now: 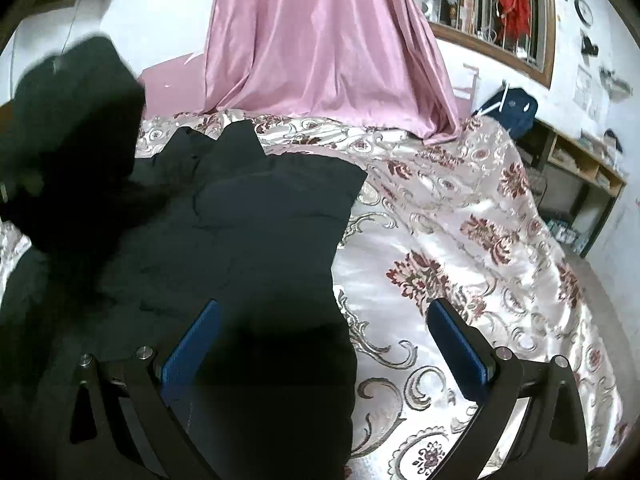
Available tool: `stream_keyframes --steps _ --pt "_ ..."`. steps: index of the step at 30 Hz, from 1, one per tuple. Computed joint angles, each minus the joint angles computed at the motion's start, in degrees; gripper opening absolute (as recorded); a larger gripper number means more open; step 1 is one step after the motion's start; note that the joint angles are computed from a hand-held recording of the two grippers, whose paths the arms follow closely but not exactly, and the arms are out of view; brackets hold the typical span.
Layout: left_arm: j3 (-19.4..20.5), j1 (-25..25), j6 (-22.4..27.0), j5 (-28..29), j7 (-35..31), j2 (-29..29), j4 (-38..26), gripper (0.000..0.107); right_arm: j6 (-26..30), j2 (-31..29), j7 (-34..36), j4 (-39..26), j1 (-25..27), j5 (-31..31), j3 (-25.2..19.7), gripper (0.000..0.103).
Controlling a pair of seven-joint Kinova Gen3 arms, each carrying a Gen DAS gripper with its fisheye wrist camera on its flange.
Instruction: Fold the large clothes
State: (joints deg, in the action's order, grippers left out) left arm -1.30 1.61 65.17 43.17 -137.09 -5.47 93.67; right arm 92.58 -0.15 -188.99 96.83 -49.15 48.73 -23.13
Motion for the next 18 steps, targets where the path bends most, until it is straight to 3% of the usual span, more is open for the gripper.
stream_keyframes --steps 3,4,6,7,8,10,14,18 --pt "0.97 0.65 1.60 -1.90 -0.47 1.54 -0.18 0.012 -2.49 -0.46 -2.06 1.62 0.29 -0.42 0.12 0.101" --pt "0.30 0.09 3.58 -1.95 -1.66 1.99 -0.18 0.019 -4.43 -1.07 -2.48 2.44 0.80 -0.85 0.48 0.101" --pt "0.25 -0.57 6.74 -2.59 -3.18 2.86 -0.49 0.047 -7.13 -1.41 -4.64 3.61 1.28 -1.27 0.21 0.101" --pt "0.35 -1.52 7.32 -2.07 -4.00 2.69 -0.07 0.079 -9.46 -2.14 -5.81 4.61 1.52 -1.73 0.81 0.101" --pt "-0.60 -1.84 7.03 -0.62 -5.25 2.01 1.28 0.093 -11.40 -2.61 -6.99 5.50 2.35 -1.96 0.35 0.101" --pt "-1.88 -2.69 7.47 2.39 -7.96 1.65 2.97 0.093 -15.90 -3.99 -9.52 7.73 3.63 -2.39 0.34 0.101" --pt "-2.16 -5.02 11.24 2.14 -8.02 2.69 2.20 0.093 -24.36 -6.63 -14.37 12.46 6.84 -3.28 -0.17 0.101" --pt "-3.16 -7.11 9.33 1.23 -9.29 1.57 3.55 0.093 -32.95 -10.29 -22.79 18.47 9.83 -2.25 -1.73 0.101"
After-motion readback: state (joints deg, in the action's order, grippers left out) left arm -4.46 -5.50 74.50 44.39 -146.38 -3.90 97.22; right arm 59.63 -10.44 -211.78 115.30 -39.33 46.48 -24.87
